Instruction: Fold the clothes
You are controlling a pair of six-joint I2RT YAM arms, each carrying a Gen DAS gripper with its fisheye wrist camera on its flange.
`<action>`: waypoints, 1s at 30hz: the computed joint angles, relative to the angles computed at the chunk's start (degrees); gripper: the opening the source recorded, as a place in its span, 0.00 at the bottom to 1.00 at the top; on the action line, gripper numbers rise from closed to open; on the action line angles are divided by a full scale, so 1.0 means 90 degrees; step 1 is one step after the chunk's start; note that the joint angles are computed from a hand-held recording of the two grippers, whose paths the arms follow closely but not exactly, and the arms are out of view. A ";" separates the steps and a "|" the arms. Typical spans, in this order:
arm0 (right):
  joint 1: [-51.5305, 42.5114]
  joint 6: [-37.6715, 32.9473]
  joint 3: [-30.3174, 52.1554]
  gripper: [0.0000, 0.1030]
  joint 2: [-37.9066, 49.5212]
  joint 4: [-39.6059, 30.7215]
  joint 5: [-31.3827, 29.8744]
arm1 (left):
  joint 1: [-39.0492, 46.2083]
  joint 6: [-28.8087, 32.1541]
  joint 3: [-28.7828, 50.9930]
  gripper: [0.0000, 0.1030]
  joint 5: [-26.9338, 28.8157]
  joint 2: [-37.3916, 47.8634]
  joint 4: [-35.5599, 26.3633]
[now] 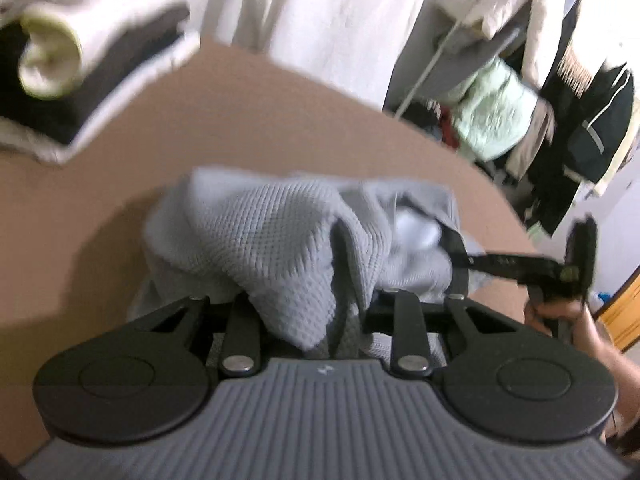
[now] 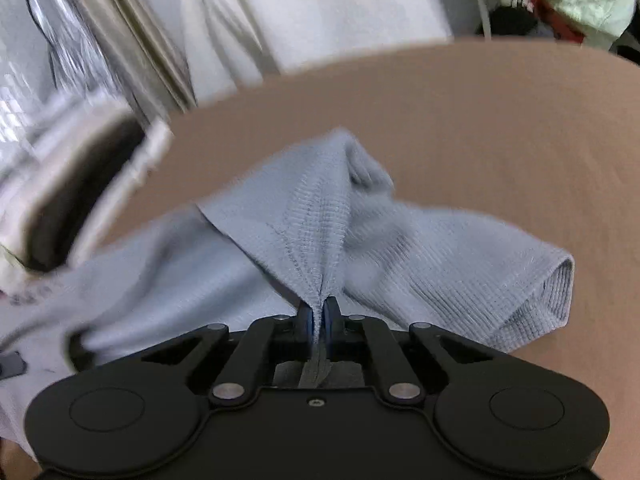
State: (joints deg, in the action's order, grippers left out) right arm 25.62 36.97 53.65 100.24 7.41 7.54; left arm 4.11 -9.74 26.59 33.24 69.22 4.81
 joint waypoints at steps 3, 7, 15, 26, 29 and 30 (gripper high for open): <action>0.0375 -0.0241 -0.0772 0.08 -0.1250 0.0453 -0.0255 | 0.0613 0.0022 0.0095 0.26 0.0518 -0.0538 -0.0265; 0.1026 -0.0425 -0.1074 0.08 -0.2888 -0.0492 -0.0545 | 0.1224 -0.0028 0.0319 0.26 0.1129 -0.0604 -0.0778; 0.2384 -0.0136 -0.0966 0.08 -0.3611 -0.2113 0.0572 | 0.0839 0.0275 0.0535 0.26 0.0663 -0.0994 -0.2002; 0.2105 0.0120 -0.1347 0.08 -0.5329 -0.3445 -0.2091 | 0.4133 0.4586 0.1377 0.26 0.2470 -0.0999 -0.7526; 0.1638 -0.0448 -0.1159 0.08 -0.5029 -0.3823 -0.3612 | 0.3882 0.5237 0.1473 0.47 0.1493 -0.1230 -0.8044; 0.1693 -0.0569 -0.1038 0.08 -0.4760 -0.4037 -0.3667 | 0.3477 0.4805 0.1239 0.48 0.0926 -0.1660 -0.7705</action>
State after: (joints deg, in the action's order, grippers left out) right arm 40.86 31.85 44.31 57.40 -28.93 -25.47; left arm 35.40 33.50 37.74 41.58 54.28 -64.54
